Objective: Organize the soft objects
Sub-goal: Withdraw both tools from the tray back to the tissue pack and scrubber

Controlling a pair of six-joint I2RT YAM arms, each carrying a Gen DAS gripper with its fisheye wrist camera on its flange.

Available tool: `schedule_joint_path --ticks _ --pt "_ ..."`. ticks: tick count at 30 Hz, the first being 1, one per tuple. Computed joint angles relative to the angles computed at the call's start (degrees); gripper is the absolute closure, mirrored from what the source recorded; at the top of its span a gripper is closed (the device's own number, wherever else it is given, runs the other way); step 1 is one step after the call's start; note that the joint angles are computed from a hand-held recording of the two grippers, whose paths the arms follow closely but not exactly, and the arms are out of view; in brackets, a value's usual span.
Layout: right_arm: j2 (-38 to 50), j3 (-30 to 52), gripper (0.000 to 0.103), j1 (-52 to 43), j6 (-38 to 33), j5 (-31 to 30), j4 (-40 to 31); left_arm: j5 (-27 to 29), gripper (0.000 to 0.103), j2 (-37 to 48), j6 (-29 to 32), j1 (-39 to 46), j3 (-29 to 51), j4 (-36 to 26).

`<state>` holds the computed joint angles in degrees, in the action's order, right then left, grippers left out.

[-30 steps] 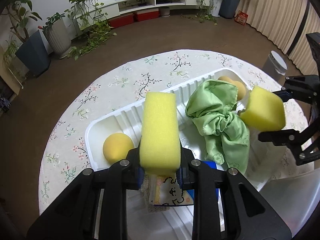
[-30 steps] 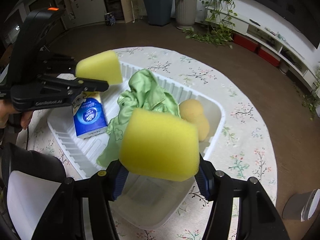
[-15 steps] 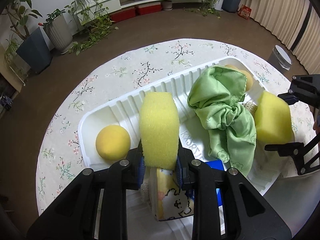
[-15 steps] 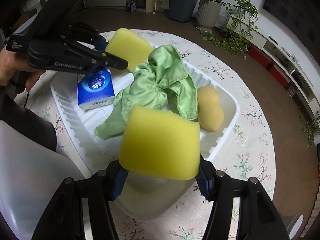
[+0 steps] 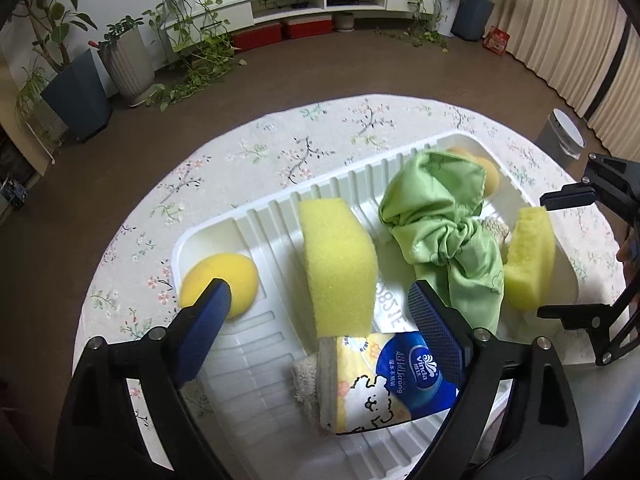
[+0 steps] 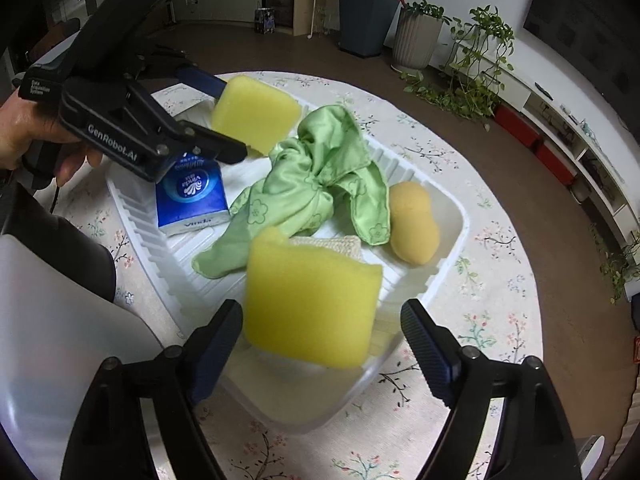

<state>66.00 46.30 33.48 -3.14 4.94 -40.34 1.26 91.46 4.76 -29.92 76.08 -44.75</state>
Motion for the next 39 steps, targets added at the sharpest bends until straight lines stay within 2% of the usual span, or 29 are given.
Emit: schedule_joint_path --ticks 3,5,8,10,13,22,26,31,39 --pt "-0.94 -0.14 0.014 -0.65 -0.20 -0.29 -0.12 0.32 0.012 -0.78 -0.26 0.33 -0.38 0.43" --pt "-1.57 -0.33 0.013 -1.70 -0.78 -0.72 0.17 0.43 0.006 -1.37 -0.08 0.54 -0.62 0.87" --pt "-3.00 -0.60 0.009 -2.51 -0.97 -1.03 0.07 1.03 0.005 -2.62 -0.54 1.28 -0.92 1.35" --pt "-3.67 -0.35 0.006 -3.34 -1.44 -1.49 -0.15 1.27 0.000 -3.38 -0.88 1.82 -1.08 1.56" --pt "-5.65 -0.30 0.000 -4.91 -2.19 -2.25 -0.70 2.40 0.000 -5.27 -1.31 3.19 -1.69 1.69" --pt "-12.04 0.98 0.000 -12.42 -1.71 -3.76 -4.37 4.99 0.000 -14.62 -1.61 7.96 -4.50 -0.66" --pt "-17.57 1.14 0.000 -16.93 -2.46 -5.02 -9.14 7.01 0.000 -21.51 -0.27 11.74 -7.20 -4.33" --pt "-27.52 0.76 0.000 -27.23 -4.45 -11.20 -16.97 11.46 0.000 -31.64 1.97 17.44 -11.65 -10.10" --pt "-45.31 1.39 0.000 -46.90 -14.86 -25.97 -36.63 20.91 0.000 -50.43 8.30 28.71 -19.37 -24.34"
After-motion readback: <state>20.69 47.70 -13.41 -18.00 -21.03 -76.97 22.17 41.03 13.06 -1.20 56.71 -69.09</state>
